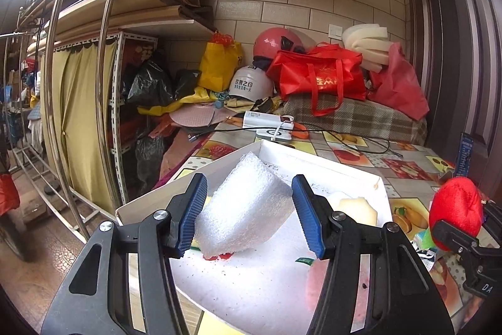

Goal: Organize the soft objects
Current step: 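Carry the foam sheet and red apple plush with both tools toward the tray, then open both tools to drop the foam sheet and apple plush into the tray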

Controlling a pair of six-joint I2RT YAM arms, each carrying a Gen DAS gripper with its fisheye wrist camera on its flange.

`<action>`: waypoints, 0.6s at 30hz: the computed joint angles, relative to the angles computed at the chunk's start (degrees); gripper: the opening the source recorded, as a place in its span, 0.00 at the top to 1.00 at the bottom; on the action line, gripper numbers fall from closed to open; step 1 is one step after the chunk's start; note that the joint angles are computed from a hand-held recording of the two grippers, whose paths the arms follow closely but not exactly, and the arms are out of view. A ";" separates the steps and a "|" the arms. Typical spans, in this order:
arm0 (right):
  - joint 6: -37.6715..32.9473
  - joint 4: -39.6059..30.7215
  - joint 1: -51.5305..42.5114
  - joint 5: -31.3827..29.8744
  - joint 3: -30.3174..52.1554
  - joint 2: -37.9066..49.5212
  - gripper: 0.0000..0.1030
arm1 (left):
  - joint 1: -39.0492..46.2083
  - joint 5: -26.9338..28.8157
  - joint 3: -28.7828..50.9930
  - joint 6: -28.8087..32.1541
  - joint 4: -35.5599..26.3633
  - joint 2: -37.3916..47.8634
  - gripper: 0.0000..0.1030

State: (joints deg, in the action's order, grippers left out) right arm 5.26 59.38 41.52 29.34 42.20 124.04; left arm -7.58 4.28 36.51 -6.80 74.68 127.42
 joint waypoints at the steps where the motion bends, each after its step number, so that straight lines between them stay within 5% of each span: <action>1: -0.25 -1.51 0.23 -0.41 1.88 0.62 0.43 | -0.20 -0.41 0.58 0.27 -0.41 0.22 0.45; 12: -1.18 -27.26 -1.23 -9.92 23.88 7.32 0.43 | 0.52 -0.71 6.86 -1.81 -8.68 0.87 0.45; 18: -2.43 -33.66 -2.71 -6.21 32.19 11.31 0.43 | 1.43 0.23 8.33 -3.76 -12.33 0.64 0.45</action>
State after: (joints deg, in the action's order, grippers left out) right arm 2.83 25.72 38.81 23.13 74.38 135.35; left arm -6.15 4.51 44.84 -10.55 62.35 128.06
